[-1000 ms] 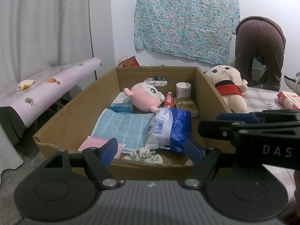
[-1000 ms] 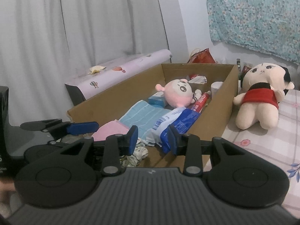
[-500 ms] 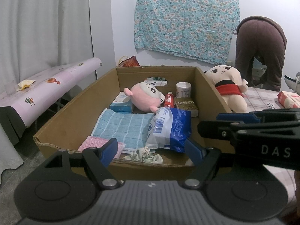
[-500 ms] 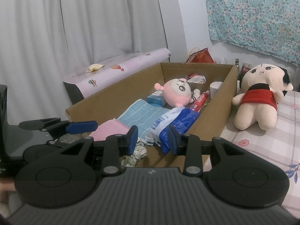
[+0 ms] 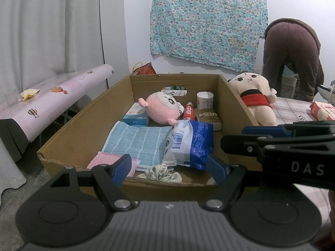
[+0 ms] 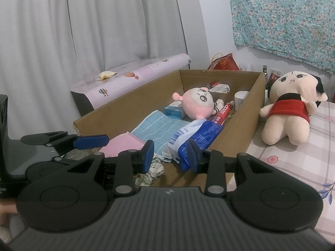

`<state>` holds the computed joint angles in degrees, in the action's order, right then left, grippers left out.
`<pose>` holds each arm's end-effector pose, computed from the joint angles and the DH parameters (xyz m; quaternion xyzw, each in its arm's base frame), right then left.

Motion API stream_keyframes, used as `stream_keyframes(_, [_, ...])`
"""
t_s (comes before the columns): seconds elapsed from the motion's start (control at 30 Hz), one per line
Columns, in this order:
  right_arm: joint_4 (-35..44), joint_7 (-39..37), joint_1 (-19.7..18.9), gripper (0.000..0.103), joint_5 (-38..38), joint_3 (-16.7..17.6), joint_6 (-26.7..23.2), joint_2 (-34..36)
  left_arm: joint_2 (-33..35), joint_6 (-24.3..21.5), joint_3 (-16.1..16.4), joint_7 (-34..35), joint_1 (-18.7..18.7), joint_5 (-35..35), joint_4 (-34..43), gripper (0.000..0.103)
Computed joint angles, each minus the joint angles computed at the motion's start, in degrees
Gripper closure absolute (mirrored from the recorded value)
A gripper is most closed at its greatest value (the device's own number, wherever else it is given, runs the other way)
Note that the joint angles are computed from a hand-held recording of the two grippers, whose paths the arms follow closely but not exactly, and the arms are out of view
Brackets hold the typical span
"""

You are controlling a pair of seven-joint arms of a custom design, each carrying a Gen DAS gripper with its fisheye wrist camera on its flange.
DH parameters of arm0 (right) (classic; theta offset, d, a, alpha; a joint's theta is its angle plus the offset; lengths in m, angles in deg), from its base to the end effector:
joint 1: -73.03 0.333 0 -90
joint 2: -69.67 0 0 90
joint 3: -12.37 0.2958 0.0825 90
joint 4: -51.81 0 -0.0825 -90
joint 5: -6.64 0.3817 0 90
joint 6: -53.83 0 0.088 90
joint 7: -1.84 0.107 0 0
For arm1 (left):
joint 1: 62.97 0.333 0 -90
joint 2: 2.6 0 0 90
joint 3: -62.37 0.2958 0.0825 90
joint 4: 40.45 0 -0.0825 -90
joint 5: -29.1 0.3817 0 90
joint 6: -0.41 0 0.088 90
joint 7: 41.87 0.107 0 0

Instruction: Organize soft objects

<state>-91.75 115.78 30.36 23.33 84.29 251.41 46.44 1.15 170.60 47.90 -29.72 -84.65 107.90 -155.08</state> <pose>0.4374 0.2420 0.4476 -0.5853 0.6048 -0.2945 0.4528 0.4373 -0.3995 0.4707 -0.4273 0.7527 -0.4109 0.2863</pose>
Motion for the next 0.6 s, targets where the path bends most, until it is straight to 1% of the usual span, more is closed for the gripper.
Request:
stream_keyframes(0.43, [0.0,0.2,0.0,0.07,-0.2,0.0,0.0,-0.1,-0.1,0.0,0.0,-0.6,-0.1,0.6,-0.1,0.023])
stream_keyframes(0.57, [0.1,0.2,-0.2,0.07,-0.2,0.1,-0.1,-0.1,-0.3,-0.2,-0.1,1.5,0.0,-1.3,-0.4,0.023])
stream_keyframes(0.6, [0.1,0.4,-0.2,0.07,-0.1,0.2,-0.1,-0.2,-0.3,-0.1,-0.1,1.1,0.0,-0.9,-0.4,0.023])
